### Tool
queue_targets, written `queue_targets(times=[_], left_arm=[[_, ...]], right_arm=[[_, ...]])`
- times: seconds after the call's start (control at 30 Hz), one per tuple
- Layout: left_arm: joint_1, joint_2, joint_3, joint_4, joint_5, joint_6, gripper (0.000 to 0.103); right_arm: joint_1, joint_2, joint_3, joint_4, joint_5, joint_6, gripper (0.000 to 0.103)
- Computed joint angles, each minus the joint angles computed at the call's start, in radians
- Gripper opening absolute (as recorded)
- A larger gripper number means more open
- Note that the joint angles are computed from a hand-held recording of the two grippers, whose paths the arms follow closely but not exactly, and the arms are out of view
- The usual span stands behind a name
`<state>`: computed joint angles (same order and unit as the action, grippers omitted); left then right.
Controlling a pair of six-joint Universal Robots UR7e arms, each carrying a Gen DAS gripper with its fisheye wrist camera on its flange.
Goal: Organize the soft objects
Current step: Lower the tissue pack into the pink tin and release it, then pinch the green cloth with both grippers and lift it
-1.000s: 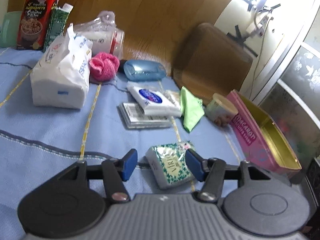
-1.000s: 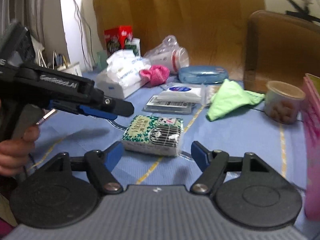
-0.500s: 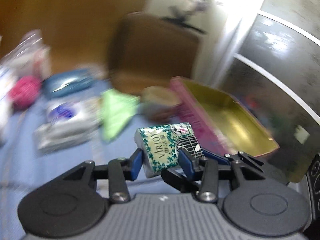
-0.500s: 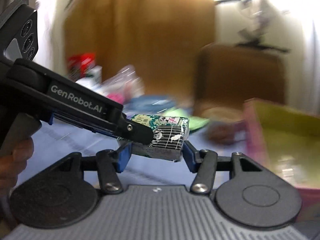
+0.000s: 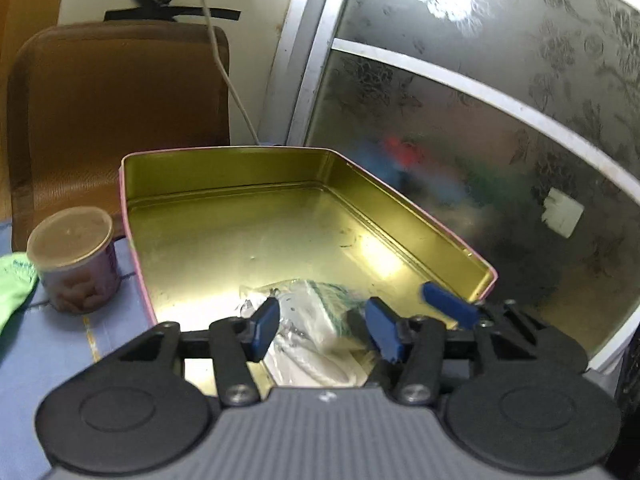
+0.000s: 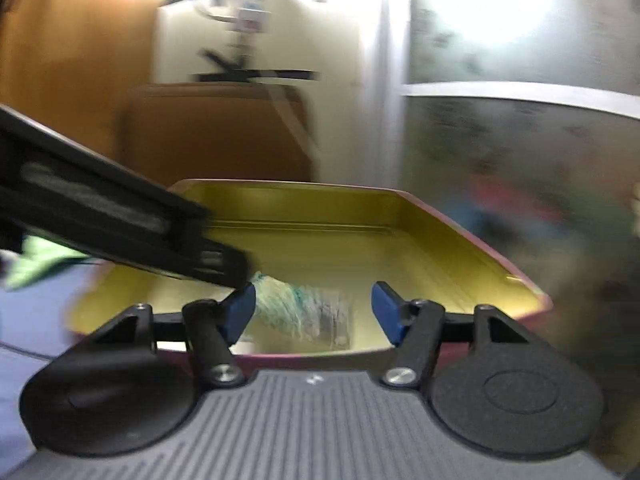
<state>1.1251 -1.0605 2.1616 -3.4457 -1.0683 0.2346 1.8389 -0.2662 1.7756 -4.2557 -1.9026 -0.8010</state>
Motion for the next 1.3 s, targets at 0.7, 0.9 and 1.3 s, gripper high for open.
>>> queue_targets(times=[0.7,0.9,1.3], left_arm=[[0.17,-0.379,0.351,-0.366,0.275,-0.06,0.049],[0.268,-0.463,0.371,-0.303,0.222,-0.17,0.049],[0.29,-0.55,0.395,-0.176,-0.019,-0.184,0.058]], right_arm=[[0.103,-0.016,0.003,0.42,0.345,0.182,0.055],[0.189,0.153,-0.334,0.742,0.217,0.209,0.056],[0.155,0.068,-0.185,0.833,0.245,0.182,0.005]])
